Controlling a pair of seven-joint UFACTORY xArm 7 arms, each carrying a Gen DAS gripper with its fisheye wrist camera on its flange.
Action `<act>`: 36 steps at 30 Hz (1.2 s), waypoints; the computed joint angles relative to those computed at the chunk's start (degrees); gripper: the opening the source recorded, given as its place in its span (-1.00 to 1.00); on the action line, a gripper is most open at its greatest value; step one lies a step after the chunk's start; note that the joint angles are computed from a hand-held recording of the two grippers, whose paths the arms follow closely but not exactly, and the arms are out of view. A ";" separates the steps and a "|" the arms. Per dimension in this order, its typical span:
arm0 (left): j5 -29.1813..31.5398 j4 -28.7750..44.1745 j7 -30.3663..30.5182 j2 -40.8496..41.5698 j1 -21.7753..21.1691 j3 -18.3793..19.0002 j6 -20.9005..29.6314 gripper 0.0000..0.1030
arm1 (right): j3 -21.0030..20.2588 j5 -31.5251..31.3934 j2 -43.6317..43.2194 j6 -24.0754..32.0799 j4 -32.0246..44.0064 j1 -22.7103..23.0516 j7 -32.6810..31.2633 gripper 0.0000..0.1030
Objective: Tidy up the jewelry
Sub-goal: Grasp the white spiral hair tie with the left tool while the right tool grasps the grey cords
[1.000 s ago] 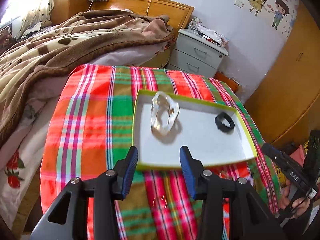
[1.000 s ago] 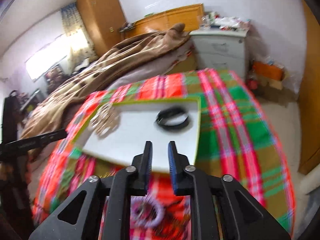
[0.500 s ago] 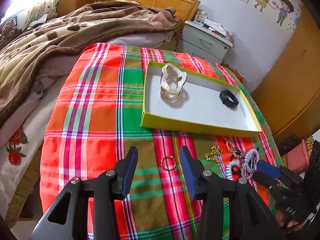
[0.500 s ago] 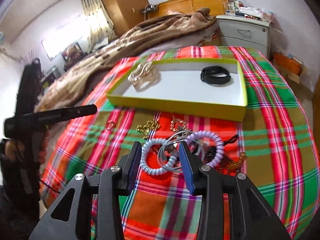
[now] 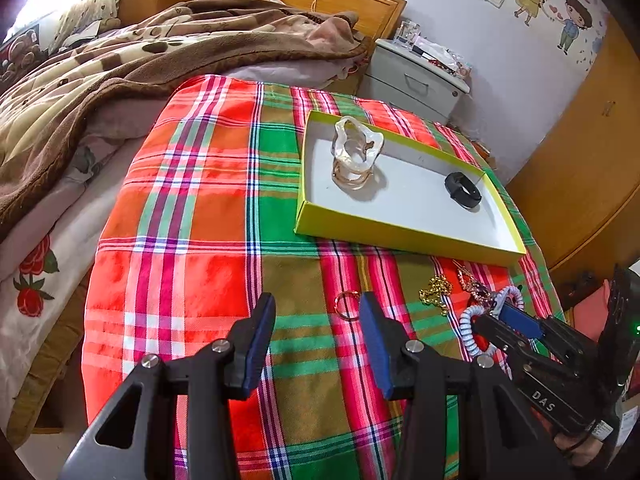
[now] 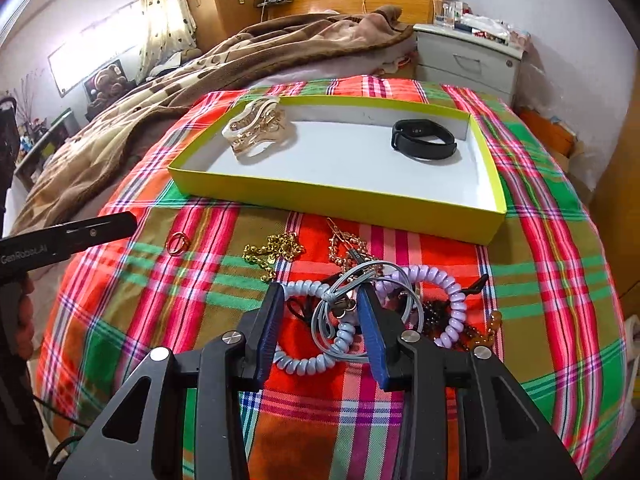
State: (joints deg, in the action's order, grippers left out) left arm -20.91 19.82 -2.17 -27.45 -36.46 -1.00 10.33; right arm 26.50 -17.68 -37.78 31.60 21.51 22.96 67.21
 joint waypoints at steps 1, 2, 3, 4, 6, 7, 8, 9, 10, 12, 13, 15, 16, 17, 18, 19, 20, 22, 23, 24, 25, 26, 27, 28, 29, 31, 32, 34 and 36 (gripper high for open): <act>-0.09 -0.06 0.19 -0.11 -0.24 0.19 -0.01 -0.12 | 0.40 -0.19 0.17 0.67 0.28 -0.27 0.30 -0.64; -0.21 -0.08 0.39 -0.16 -0.48 0.37 -0.01 -0.12 | 0.27 -0.10 -0.21 0.40 -0.09 -0.16 0.62 -0.64; -0.56 -0.17 0.81 -0.26 -1.04 0.82 -0.18 -0.12 | 0.22 -0.01 -0.40 0.50 -0.21 -0.10 0.83 -0.64; -1.00 -0.24 1.24 -0.34 -1.64 1.32 -0.33 -0.12 | 0.42 -0.13 -0.49 0.93 -0.06 -0.21 1.06 -0.64; -1.36 -0.21 1.62 -0.41 -2.08 1.50 -0.23 -0.12 | 0.93 -0.52 -1.34 1.56 -0.19 -0.19 1.64 -0.64; -1.53 -0.24 1.72 -0.47 -2.22 1.47 -0.32 -0.12 | 1.04 -0.58 -1.76 1.89 -0.27 -0.09 1.88 -0.64; -1.77 -0.33 1.84 -0.61 -2.47 1.54 -0.38 -0.12 | 1.09 -0.57 -2.75 2.15 -0.60 0.19 2.20 -0.65; -1.90 -0.32 2.03 -0.71 -2.68 1.64 -0.23 -0.12 | 1.24 -0.63 -3.52 2.24 -0.81 0.35 2.51 -0.65; -2.17 -0.30 2.36 -0.78 -3.10 1.86 -0.20 -0.12 | 1.38 -0.58 -4.71 2.49 -1.14 0.66 2.84 -0.65; -2.69 -0.28 2.73 -0.98 -3.81 1.95 -0.20 -0.12 | 1.33 -0.41 -6.52 2.76 -1.61 1.12 3.04 -0.65; -2.91 -0.15 3.14 -0.94 -4.34 2.09 -0.12 -0.12 | 1.34 -0.19 -7.81 3.24 -1.91 1.46 3.19 -0.65; -3.20 0.25 3.57 -0.66 -5.03 1.77 0.13 -0.12 | 1.25 0.16 -9.88 4.04 -2.26 1.88 3.13 -0.65; -3.60 0.45 4.16 -0.45 -5.82 1.94 0.04 -0.12 | 1.27 0.42 -11.28 4.71 -2.50 2.18 3.18 -0.65; -3.97 0.75 4.59 -0.19 -6.50 1.98 0.23 -0.12 | 1.26 0.60 -12.08 5.14 -2.52 2.22 3.11 -0.65; -4.51 1.09 5.28 0.16 -7.42 2.17 0.45 -0.12 | 1.32 0.84 -13.66 6.01 -2.78 2.48 3.16 -0.65; -5.42 1.50 6.49 0.60 -8.82 2.79 0.63 -0.12 | 1.33 1.10 -15.14 7.10 -2.94 2.75 3.08 -0.65; -6.49 2.04 7.74 1.15 -10.10 3.41 1.19 -0.12 | 1.40 1.29 -16.00 7.70 -3.01 2.83 2.95 -0.65; -8.46 2.93 9.62 1.97 -11.42 3.25 1.89 -0.12 | 1.58 1.56 -18.52 9.49 -3.30 3.19 2.65 -0.65; -9.76 3.46 11.06 2.49 -12.40 3.46 2.01 -0.12 | 1.48 1.70 -19.41 10.12 -3.39 3.32 2.29 -0.65; -10.86 4.11 12.24 3.10 -12.90 3.46 2.60 -0.12 | 1.56 1.84 -20.38 10.93 -3.50 3.35 2.10 -0.65; -11.84 4.87 13.02 4.08 -13.04 2.94 3.00 -0.12 | 1.70 1.93 -21.23 11.62 -3.63 3.34 1.95 -0.65; -12.56 5.53 13.23 4.94 -12.69 2.01 3.25 -0.12 | 1.71 2.00 -21.88 12.16 -3.80 3.37 1.62 -0.65; -13.56 5.99 14.01 5.47 -12.63 1.42 3.53 -0.12 | 1.76 2.08 -22.47 12.69 -3.89 3.35 1.36 -0.65; -14.77 6.56 15.33 6.06 -12.91 1.12 3.95 -0.12 | 1.72 2.23 -23.20 12.95 -4.22 3.44 1.21 -0.65; -15.50 7.16 16.01 6.70 -12.72 0.37 4.44 -0.12 | 1.61 2.37 -23.93 13.14 -4.60 3.50 1.04 -0.65; -16.24 8.09 17.03 7.65 -11.88 -1.51 5.28 -0.12 | 1.76 2.56 -24.75 13.53 -5.05 3.40 0.84 -0.65; -16.13 8.64 16.80 8.35 -11.12 -2.88 5.47 -0.12 | 1.62 2.73 -25.43 13.74 -5.51 3.56 0.71 -0.65; -13.20 9.66 14.42 9.79 -8.47 -6.45 6.21 -0.12 | 1.35 3.25 -26.65 13.77 -6.39 3.92 0.69 -0.65; -11.28 9.96 12.67 10.45 -7.07 -8.64 6.06 -0.12 | 1.16 3.70 -27.90 13.99 -7.23 4.23 0.66 -0.65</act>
